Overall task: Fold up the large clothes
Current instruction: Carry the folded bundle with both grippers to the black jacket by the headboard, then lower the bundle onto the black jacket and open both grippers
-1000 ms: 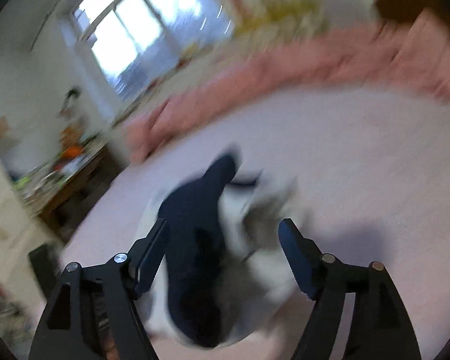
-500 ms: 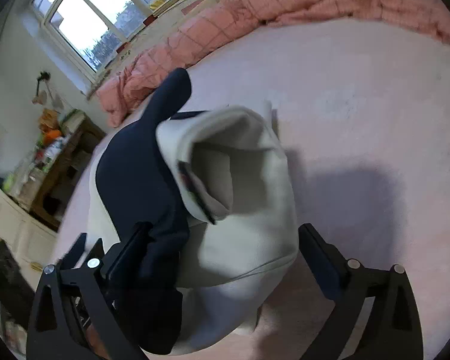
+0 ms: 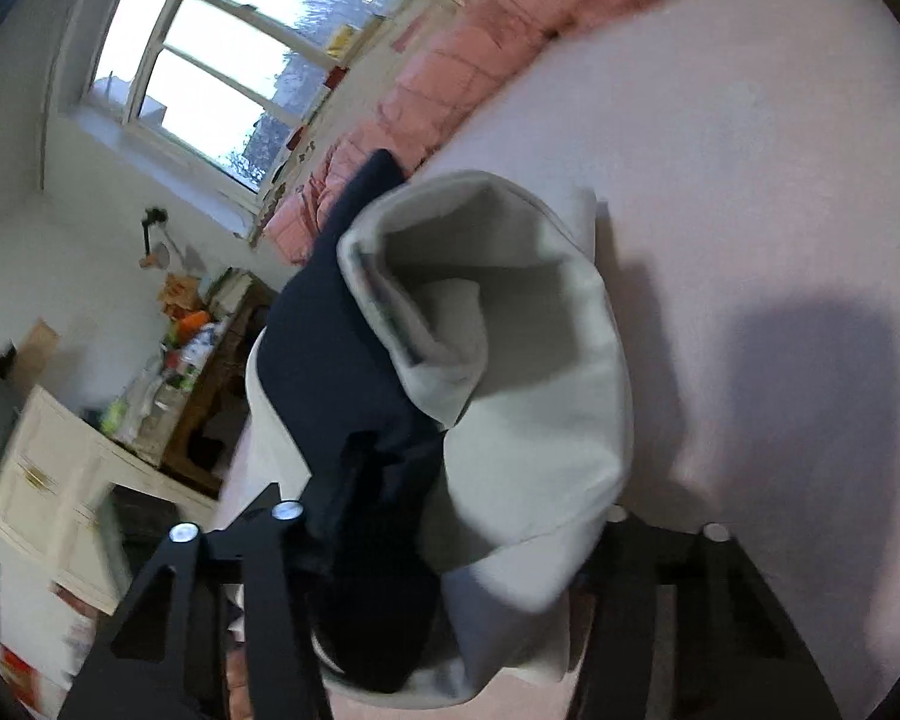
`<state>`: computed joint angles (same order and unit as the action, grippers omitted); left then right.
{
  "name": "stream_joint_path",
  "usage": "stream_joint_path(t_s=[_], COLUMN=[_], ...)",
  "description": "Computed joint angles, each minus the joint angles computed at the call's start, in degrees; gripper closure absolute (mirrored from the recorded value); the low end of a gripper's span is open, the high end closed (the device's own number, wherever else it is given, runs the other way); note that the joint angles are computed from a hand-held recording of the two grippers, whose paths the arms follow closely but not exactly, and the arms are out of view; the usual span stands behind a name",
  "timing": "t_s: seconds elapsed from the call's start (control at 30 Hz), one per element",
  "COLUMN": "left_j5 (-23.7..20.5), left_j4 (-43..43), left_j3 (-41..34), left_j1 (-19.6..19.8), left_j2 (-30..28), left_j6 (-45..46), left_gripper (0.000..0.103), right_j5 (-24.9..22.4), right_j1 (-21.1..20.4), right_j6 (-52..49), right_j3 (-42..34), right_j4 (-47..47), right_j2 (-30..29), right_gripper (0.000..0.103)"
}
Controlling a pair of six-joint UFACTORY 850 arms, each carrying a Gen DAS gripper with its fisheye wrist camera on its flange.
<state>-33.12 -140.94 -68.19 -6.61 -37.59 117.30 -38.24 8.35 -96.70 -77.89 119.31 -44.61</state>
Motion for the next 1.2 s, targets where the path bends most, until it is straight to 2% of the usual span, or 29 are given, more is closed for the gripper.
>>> stream_joint_path(t_s=[0.2,0.33,0.43,0.57,0.63,0.8,0.87,0.97,1.03,1.1,1.13,1.2], left_j5=[-3.0,-5.0,-6.2,-9.2,-10.8,-12.4,-12.1,-7.0,-0.9,6.8,8.4,7.5], left_j4=[-3.2,-3.6,0.4,6.5,9.5,16.9,18.8,18.1,14.4,5.0,2.3,-1.1], left_j3=[4.5,5.5,3.6,-1.6,-4.3,-12.7,-14.7,-20.3,-23.4,-25.8,-27.1,-27.5], left_j1=[-3.3,-7.9,-11.8,-17.4,-20.0,-27.0,-29.5,-32.2,-33.9,-36.3,-36.9,-36.8], left_j2=[6.5,10.9,12.1,10.6,9.3,4.1,2.0,-3.6,-7.5,-11.0,-12.4,-13.5], left_j6=[8.0,11.4,9.1,3.5,0.9,-5.9,-8.3,-10.2,-7.4,3.5,8.2,10.5], left_gripper=[0.055,0.055,0.055,0.055,0.055,0.055,0.055,0.055,0.055,0.054,0.054,0.053], right_j5=[0.4,-3.0,-2.8,0.5,2.0,3.9,3.4,1.1,-0.2,-0.4,-1.3,-4.2], right_j1=[-1.7,-6.6,-12.1,-21.1,-27.2,-42.8,-48.5,-54.5,-55.7,-54.6,-54.5,-55.4], right_j6=[-10.9,-16.3,-18.7,-20.9,-20.3,-12.7,-10.1,-8.7,-9.9,-12.7,-13.2,-12.2], right_j3=[11.6,22.4,29.7,38.0,42.1,47.1,47.3,44.7,40.8,36.3,34.8,33.3], right_j4=[7.6,12.6,13.7,14.3,13.0,3.0,-1.1,-5.0,-5.9,-2.9,-1.2,-1.2], right_j2=[11.8,22.6,32.1,45.1,52.1,61.6,61.5,54.4,45.6,35.4,31.8,28.5], right_gripper=[0.056,0.056,0.056,0.056,0.056,0.055,0.054,0.054,0.053,0.049,0.047,0.045])
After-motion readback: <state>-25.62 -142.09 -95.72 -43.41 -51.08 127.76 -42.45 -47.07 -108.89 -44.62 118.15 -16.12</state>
